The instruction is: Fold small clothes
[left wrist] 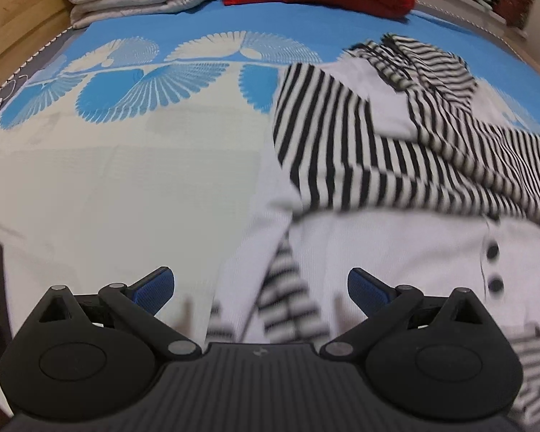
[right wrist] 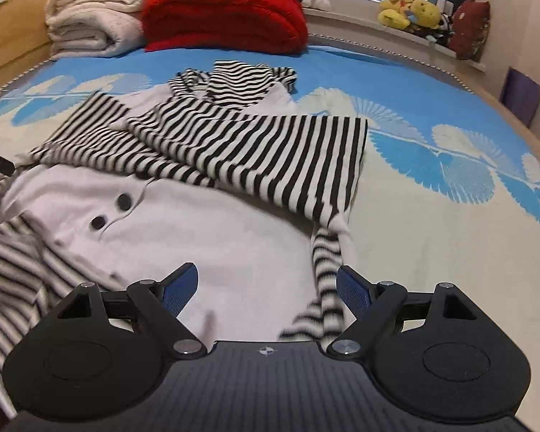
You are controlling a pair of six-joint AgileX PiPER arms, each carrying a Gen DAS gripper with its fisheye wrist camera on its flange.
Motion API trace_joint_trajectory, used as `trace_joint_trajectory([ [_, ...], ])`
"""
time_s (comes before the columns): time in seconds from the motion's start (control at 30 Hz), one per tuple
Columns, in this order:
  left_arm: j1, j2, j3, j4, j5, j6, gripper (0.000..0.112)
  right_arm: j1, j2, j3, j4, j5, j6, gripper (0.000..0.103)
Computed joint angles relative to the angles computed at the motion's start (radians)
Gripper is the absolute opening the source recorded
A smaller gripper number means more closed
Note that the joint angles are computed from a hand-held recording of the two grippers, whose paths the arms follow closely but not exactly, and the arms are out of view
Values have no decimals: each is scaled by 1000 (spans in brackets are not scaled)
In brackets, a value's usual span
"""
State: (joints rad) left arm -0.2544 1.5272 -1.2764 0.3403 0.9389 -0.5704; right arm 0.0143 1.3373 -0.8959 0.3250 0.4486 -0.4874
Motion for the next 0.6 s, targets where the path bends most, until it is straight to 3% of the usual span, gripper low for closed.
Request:
trace_joint_trajectory([
  [0.2, -52, -223, 222, -46, 24, -67, 103, -105, -172, 126, 96, 93, -95, 87],
  [0.3, -80, -266, 285, -33, 51, -147, 103, -159, -204, 162, 161, 166, -111, 87],
  [0.47, 25, -276, 325, -194, 12, -52, 101, -174, -177, 171, 199, 252, -117, 88],
  [0.53, -1, -306, 354, -158, -10, -84, 71, -196, -141, 160, 234, 297, -138, 84],
  [0.57, -26, -312, 352, -121, 7, -97, 44, -215, -133, 161, 264, 314, -156, 66],
  [0.6, -41, -322, 351, -103, 31, -112, 24, -232, -129, 162, 285, 330, -173, 33],
])
